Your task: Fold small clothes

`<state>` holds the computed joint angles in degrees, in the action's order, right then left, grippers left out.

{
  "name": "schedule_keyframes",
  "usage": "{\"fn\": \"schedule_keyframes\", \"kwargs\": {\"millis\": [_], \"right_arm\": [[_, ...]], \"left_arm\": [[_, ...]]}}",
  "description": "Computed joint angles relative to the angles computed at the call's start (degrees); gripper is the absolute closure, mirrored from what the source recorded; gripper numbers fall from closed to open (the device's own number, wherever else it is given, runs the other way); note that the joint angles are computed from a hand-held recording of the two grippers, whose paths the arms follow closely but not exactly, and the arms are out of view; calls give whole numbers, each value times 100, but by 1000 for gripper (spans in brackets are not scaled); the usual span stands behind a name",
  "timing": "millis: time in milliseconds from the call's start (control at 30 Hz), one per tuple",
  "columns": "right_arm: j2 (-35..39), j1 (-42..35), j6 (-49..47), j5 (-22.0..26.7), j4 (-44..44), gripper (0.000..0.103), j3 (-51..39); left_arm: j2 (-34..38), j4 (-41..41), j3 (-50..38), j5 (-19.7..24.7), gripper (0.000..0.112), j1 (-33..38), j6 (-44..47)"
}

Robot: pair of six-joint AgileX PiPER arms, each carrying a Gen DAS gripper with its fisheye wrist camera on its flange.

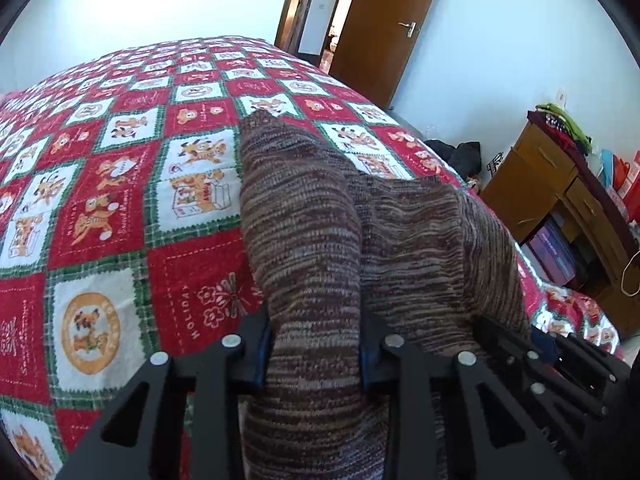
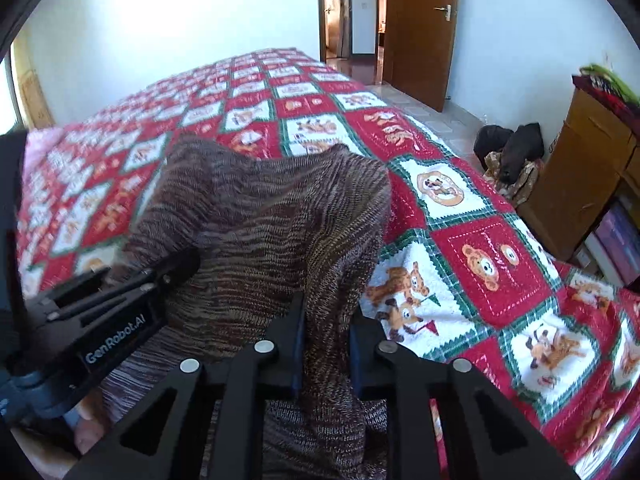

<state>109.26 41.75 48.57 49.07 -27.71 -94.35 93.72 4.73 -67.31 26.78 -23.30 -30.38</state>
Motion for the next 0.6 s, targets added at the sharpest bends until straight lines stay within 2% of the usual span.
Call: {"fn": "schedule_keyframes", "kwargs": {"millis": [267, 600], "right_arm": [[-495, 304, 401, -127, -77, 88, 251], [-926, 583, 979, -404, -153, 88, 688]], "left_arm": [[-459, 1071, 91, 498, 80, -366, -931], [-969, 1632, 308, 792, 80, -580, -1336]]}}
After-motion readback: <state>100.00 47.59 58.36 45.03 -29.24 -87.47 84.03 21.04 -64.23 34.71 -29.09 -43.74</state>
